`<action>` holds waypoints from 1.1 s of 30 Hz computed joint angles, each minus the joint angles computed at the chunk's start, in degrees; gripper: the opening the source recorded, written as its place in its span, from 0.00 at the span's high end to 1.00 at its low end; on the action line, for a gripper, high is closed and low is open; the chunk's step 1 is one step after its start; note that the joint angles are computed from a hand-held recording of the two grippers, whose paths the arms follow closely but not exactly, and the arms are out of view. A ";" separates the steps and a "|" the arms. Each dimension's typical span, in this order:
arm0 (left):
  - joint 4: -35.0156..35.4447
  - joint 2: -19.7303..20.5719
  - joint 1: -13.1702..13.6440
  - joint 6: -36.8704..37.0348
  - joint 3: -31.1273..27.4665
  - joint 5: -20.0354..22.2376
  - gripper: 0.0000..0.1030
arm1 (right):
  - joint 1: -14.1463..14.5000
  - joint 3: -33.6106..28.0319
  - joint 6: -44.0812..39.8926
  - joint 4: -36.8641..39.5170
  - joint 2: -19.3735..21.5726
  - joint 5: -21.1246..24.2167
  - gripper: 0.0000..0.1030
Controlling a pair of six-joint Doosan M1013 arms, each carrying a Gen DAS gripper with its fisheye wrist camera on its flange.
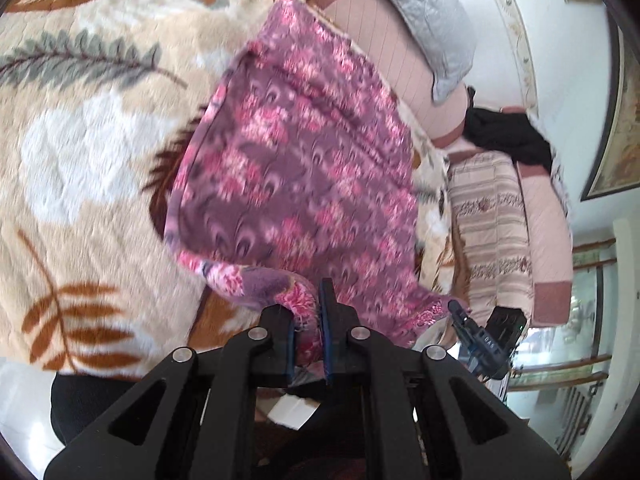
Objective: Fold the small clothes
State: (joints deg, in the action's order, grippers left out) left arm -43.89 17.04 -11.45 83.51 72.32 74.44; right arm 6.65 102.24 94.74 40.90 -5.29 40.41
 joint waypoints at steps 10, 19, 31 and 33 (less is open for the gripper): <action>0.48 4.37 0.45 -3.58 -6.66 -3.97 0.93 | -1.46 -3.71 0.84 -0.34 4.01 -5.53 0.96; 0.12 9.45 0.14 -7.06 -12.94 -7.85 0.93 | -2.74 -8.89 1.60 -0.68 9.48 -7.80 0.96; 2.75 20.09 -0.52 -9.78 -29.44 -9.46 0.93 | -4.85 -17.38 3.26 -1.28 17.96 -10.63 0.96; 3.73 22.50 -0.57 -11.24 -33.41 -8.65 0.93 | -5.31 -19.33 5.25 -2.54 19.74 -10.85 0.96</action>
State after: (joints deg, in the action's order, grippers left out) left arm -40.16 39.54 -12.02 72.27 38.91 65.79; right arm 1.34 82.91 100.00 38.36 14.45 29.56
